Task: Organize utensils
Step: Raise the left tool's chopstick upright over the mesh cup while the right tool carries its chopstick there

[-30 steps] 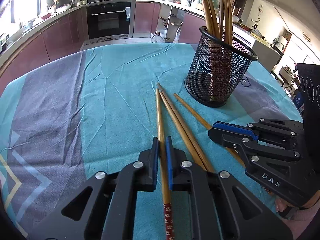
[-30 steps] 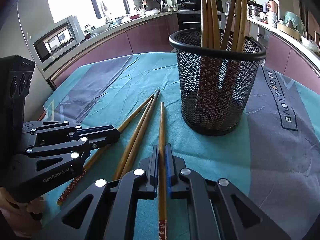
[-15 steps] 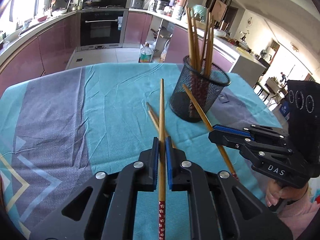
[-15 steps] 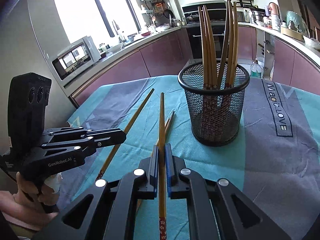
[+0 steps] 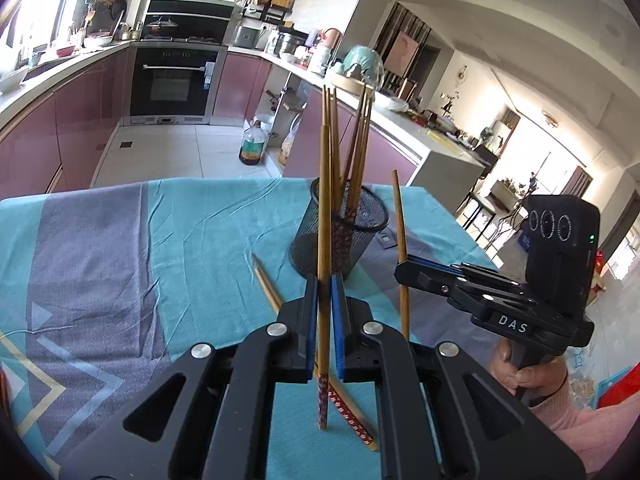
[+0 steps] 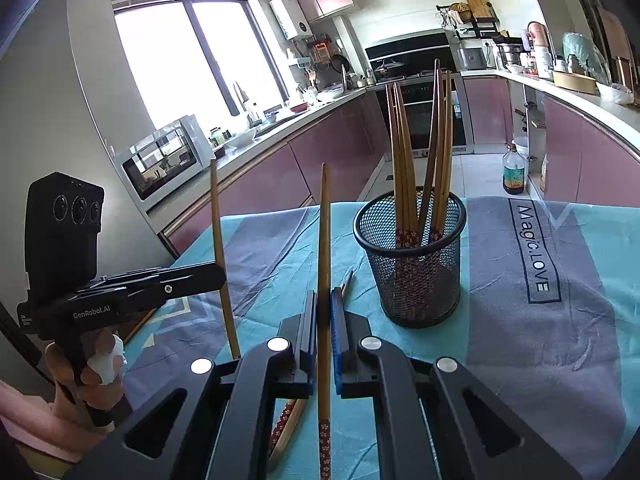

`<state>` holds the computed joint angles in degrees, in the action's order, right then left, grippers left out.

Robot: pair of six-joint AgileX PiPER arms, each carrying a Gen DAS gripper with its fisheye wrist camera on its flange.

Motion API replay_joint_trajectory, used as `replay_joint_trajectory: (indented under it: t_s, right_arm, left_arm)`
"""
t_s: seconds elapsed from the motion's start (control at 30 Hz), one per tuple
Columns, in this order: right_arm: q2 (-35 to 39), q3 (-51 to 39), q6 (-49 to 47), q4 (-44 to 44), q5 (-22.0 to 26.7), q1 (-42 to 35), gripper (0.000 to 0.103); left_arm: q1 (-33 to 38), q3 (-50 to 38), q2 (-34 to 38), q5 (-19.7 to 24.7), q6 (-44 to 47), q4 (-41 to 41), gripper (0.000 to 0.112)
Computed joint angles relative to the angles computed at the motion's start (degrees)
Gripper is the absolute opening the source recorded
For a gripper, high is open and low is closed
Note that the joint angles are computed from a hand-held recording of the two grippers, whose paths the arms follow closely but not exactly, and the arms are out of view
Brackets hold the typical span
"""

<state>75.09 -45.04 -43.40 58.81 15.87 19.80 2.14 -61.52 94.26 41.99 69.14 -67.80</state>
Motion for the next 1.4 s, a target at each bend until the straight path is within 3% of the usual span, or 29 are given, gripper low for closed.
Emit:
replay_joint_trajectory:
  t_s: [0.2, 0.43, 1.4]
  right_arm:
    - [-2.04, 0.11, -3.3, 2.93, 0.65, -1.7, 0.006]
    - [-3.68, -0.39, -4.01, 2.8, 0.58, -2.59, 0.006]
    - [-5.67, -12.48, 3.15, -10.58, 1.12, -7.63, 0.005]
  left_arm:
    - [1.77, 0.0, -2.49, 3.34, 1.0, -1.86, 0.007]
    - [1.54, -1.17, -3.62, 3.86, 0.33, -2.54, 0.008]
    - [-5.35, -17.99, -1.13, -1.51, -8.17, 1.82, 0.007]
